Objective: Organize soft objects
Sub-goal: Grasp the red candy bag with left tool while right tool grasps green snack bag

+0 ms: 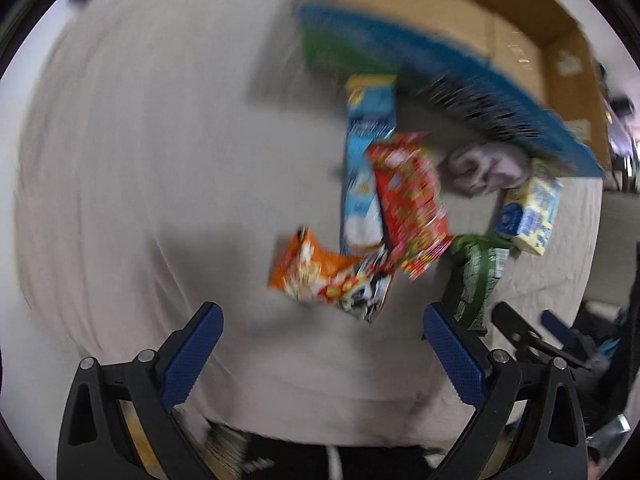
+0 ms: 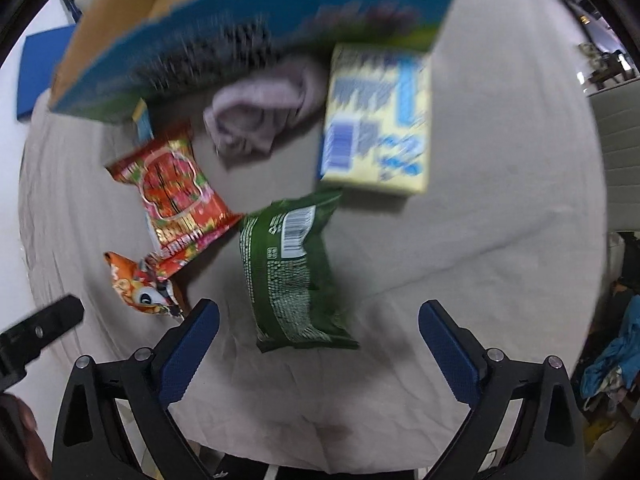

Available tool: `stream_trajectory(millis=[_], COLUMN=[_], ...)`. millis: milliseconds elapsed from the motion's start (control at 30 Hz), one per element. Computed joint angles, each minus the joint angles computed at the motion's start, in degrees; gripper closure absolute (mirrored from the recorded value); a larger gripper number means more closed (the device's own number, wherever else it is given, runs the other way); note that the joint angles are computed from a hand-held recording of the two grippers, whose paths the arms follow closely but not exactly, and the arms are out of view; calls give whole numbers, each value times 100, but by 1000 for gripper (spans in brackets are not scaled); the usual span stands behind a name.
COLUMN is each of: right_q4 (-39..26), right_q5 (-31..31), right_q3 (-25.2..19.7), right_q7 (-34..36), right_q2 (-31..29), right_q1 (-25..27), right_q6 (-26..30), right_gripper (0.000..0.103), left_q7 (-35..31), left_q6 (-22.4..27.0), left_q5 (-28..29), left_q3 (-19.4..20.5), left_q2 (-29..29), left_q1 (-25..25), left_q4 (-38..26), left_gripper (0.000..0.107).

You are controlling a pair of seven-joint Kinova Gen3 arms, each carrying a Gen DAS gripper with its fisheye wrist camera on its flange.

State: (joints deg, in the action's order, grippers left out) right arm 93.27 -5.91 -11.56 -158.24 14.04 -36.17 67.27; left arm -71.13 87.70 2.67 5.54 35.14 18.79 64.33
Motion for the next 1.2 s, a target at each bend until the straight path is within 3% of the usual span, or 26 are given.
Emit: stream_trajectory(millis=[67,200,267,333,400,533,800,900,967,1067,1200], right_q4=[103,220,262,250,340,596,1341,1609,1686,1793,1904], right_q5=[-95,-158,-252,-409,-530,-435,-390,-438,-479,-480,-474], right_q3=[-14,0,-16,-47,-45,86,174,156,141,152,154], right_q7=[85,204,369,587,711,489,231,219,184,208,235], right_q2=[125,316,473,705,881,754,406,368,445,603,712], right_q1=[34,44,80,129,138,38,264,347,358,388,372], right_q6=[-214,-478,-628,-715,-934,-1104,-1176,-1409,-1565,-1807,-2014], right_gripper=[3,3,13,38,55,62,62,62,62,62,62], left_q7=[218,518,522,566,528,482,529,494,401,236,102], left_q6=[-110,-361,-418,-349,-302,-33,391,811,1092,1338,799], left_q5=[313,319,307,159,84,-2,-430,-607,-736,-927,-1005], left_q3=[-8,-51,4,-2,22,47,-72,-150,-213,-320,-353], left_q2=[5,-117,-29,63,190,487,1124,1595,1896,2242,2052], left_q1=[-209,-195,-153,-20,71,256,845,1098,1255,1470,1652], left_q4=[271,500,340,147,4,-471,-1668,-2343,-2718,-3073,-2598], left_gripper=[5,5,5,5,5,5,5,5,11,34,61])
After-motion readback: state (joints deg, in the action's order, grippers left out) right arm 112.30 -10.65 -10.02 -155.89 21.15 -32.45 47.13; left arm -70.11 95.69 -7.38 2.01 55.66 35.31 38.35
